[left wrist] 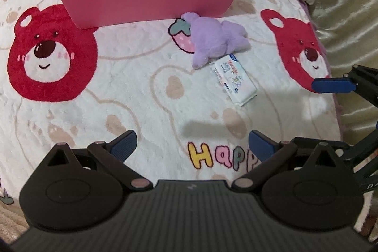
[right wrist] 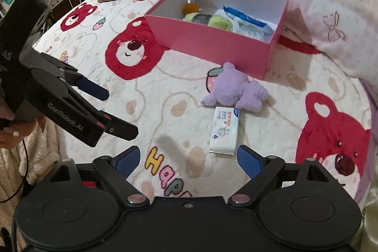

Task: Organize objects
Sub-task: 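Move the left gripper down to the small white wet-wipes pack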

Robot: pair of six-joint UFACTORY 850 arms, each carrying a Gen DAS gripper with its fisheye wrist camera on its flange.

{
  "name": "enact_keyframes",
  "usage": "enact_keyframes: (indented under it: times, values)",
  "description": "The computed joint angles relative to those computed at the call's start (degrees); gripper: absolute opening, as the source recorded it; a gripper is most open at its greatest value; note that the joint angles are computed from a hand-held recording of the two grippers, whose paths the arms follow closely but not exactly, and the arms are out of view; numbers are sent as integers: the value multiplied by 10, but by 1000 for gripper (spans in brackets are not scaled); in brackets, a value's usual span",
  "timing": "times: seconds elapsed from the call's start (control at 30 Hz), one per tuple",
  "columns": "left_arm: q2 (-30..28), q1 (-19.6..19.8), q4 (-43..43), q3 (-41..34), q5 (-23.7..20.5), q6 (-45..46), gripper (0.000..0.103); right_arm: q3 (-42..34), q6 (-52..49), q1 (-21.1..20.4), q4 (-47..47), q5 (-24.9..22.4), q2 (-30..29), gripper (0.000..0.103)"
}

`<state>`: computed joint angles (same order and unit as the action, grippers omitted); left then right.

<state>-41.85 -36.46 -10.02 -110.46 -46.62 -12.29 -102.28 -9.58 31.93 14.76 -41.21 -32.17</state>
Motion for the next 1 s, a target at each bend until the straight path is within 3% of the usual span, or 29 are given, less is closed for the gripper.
enact_keyframes:
  times: [0.17, 0.37, 0.53, 0.83, 1.0]
  values:
    - [-11, -7, 13, 2, 37, -16, 102, -3, -32, -11, 15, -5, -17, 91]
    - [-16, -13, 10, 13, 84, -28, 102, 12, -96, -22, 5, 32, -33, 88]
    - [-15, -18, 1, 34, 147, -21, 102, -21, -132, -42, 61, 1, -73, 85]
    - [-41, -21, -13, 24, 183, -25, 99, -15, -217, -44, 107, 18, -88, 80]
    - [-69, -20, -23, -8, 159, -38, 99, -23, -202, -45, 120, 21, -102, 78]
